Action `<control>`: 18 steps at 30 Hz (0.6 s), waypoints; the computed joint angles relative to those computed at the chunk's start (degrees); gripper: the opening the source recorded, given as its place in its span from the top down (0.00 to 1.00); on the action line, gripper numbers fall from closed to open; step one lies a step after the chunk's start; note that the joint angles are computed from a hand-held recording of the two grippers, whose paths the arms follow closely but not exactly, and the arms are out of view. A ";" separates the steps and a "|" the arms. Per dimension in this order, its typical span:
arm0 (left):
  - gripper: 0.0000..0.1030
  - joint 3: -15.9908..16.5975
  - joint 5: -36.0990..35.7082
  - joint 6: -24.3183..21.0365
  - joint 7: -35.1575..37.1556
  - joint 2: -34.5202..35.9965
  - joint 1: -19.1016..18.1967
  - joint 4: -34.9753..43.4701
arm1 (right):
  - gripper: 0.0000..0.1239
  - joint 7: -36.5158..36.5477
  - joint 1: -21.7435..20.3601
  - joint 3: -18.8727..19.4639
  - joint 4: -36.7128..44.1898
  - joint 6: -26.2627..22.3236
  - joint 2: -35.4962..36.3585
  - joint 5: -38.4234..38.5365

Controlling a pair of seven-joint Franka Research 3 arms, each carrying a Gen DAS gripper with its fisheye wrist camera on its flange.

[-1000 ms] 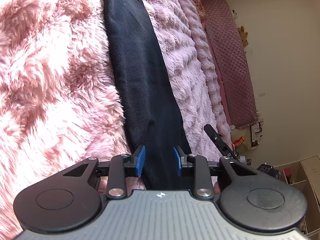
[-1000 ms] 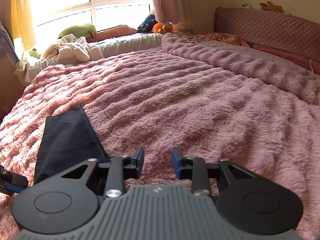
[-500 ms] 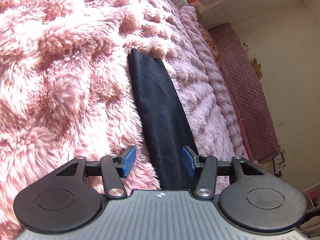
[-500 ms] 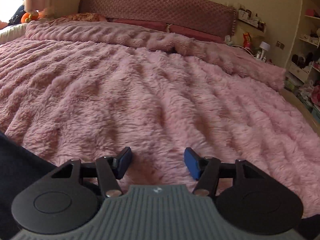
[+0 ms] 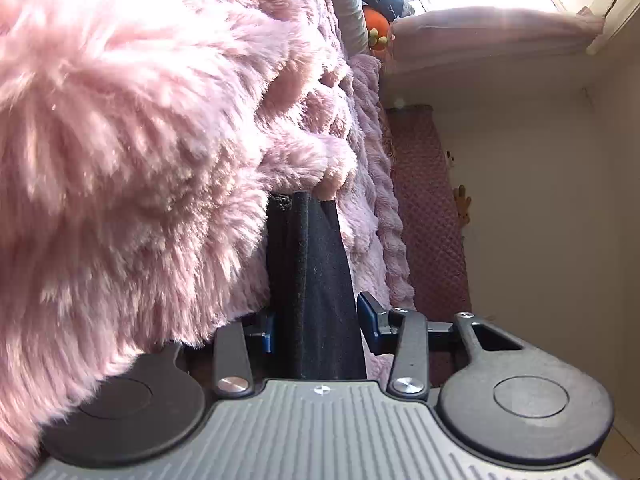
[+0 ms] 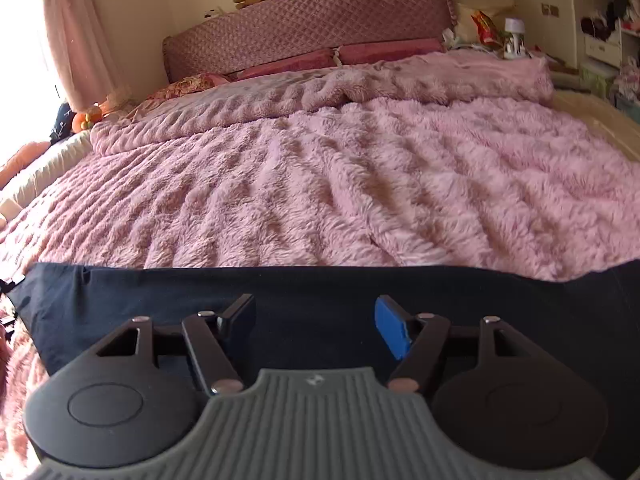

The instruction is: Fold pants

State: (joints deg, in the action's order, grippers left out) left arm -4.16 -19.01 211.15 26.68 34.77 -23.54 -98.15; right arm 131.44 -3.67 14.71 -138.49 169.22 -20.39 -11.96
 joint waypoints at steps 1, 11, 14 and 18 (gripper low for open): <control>0.55 -1.54 2.04 1.15 -2.15 1.21 1.86 0.96 | 0.49 0.44 1.31 -1.12 -1.13 -0.01 -1.26 2.13; 0.97 -0.18 7.65 0.03 -3.56 5.55 2.83 7.99 | 0.49 7.15 -5.05 5.12 -11.88 -6.05 -22.88 1.87; 0.97 6.29 1.57 -3.12 4.99 3.77 -3.21 9.72 | 0.49 7.07 -5.19 2.81 -14.06 -12.01 -27.94 3.88; 0.97 14.55 -8.75 -5.17 18.31 1.18 -12.60 14.05 | 0.49 6.31 -7.07 1.91 -19.03 -12.36 -35.16 3.55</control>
State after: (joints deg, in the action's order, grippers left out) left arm 10.39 -27.77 205.98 44.99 35.95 -36.14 -84.11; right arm 137.74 -10.74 16.62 -157.52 156.85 -55.55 -8.40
